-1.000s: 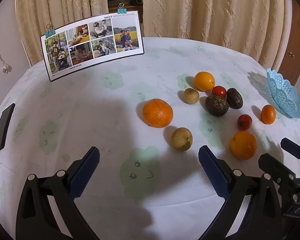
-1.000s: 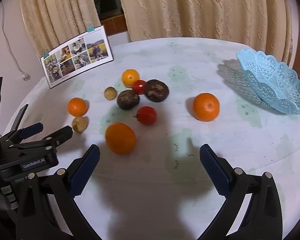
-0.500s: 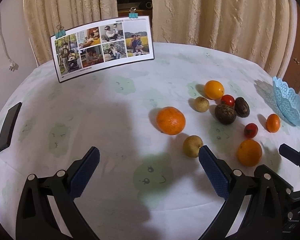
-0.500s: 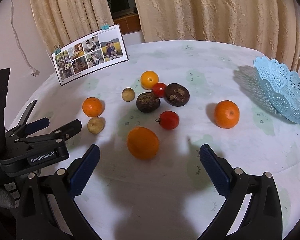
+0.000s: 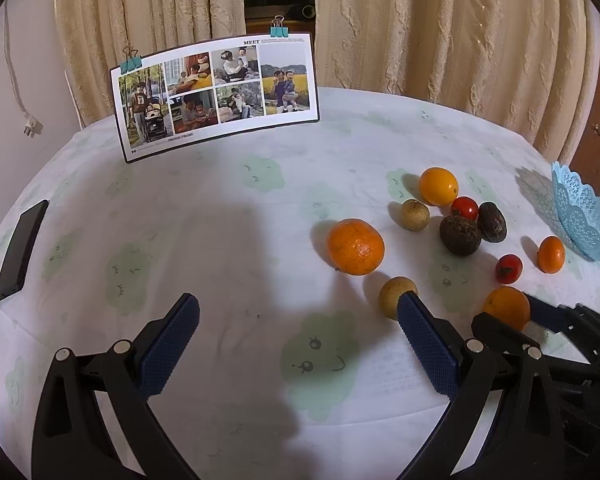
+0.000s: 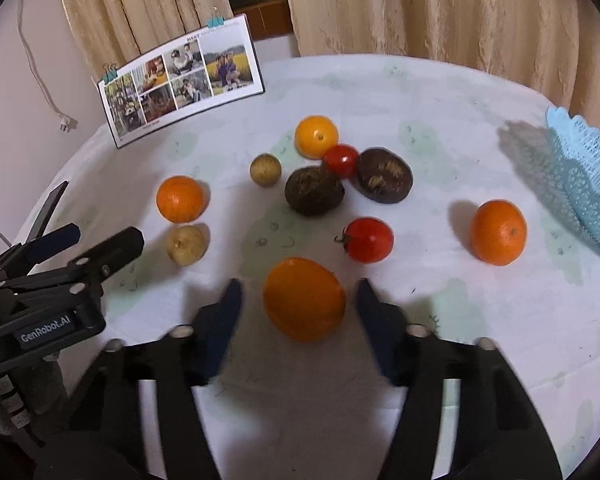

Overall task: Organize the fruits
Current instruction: 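Close the right tool around the large orange and lift it, then carry the orange toward the blue basket with the right tool while the left tool grasps the small tan fruit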

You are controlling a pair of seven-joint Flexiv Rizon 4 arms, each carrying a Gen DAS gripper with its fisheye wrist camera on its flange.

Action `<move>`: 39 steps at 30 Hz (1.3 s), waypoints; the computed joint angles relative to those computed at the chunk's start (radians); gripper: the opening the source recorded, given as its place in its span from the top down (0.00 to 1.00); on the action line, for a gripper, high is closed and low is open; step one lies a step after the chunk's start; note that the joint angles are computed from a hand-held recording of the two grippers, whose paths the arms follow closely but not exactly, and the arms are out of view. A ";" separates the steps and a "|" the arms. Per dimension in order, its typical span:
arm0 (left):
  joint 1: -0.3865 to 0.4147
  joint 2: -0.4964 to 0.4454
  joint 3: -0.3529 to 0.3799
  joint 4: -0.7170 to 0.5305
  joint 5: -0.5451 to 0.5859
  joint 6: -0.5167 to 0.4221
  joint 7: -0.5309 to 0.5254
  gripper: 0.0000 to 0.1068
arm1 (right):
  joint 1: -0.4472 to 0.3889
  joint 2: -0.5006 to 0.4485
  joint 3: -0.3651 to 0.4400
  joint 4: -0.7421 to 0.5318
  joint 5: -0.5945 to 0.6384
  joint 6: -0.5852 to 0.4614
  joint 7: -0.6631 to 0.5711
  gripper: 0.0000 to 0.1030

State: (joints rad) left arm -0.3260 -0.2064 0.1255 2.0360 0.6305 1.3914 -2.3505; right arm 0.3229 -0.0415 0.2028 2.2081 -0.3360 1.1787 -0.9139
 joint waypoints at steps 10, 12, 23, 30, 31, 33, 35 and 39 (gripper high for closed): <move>0.005 -0.022 -0.019 -0.004 -0.047 -0.011 0.058 0.08 | -0.023 0.047 -0.004 0.036 0.004 0.044 0.025 0.61; 0.007 -0.026 -0.024 0.000 -0.070 -0.010 0.081 0.09 | -0.031 0.058 -0.005 0.044 -0.003 0.055 0.033 0.61; -0.002 -0.051 -0.053 -0.003 -0.190 -0.012 0.205 0.17 | -0.063 0.097 -0.007 0.076 0.005 0.093 0.051 0.61; -0.004 -0.073 -0.071 0.003 -0.297 -0.006 0.302 0.23 | -0.086 0.121 -0.012 0.094 0.010 0.109 0.063 0.61; -0.005 -0.076 -0.072 0.004 -0.311 -0.005 0.314 0.24 | -0.090 0.125 -0.012 0.098 0.011 0.112 0.064 0.61; -0.005 -0.082 -0.076 0.004 -0.338 -0.005 0.337 0.28 | -0.096 0.131 -0.012 0.104 0.009 0.115 0.068 0.61; -0.007 -0.087 -0.078 0.003 -0.360 -0.006 0.358 0.35 | -0.102 0.135 -0.013 0.108 0.010 0.118 0.072 0.61; -0.030 -0.096 -0.058 -0.005 -0.359 0.000 0.364 0.45 | -0.112 0.143 -0.011 0.116 -0.003 0.125 0.087 0.61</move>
State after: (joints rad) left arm -0.3564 -0.3024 0.0679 2.0310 0.2719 1.3909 -1.9864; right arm 0.2104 0.1014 0.1920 2.3241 -0.3393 1.3039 -0.8272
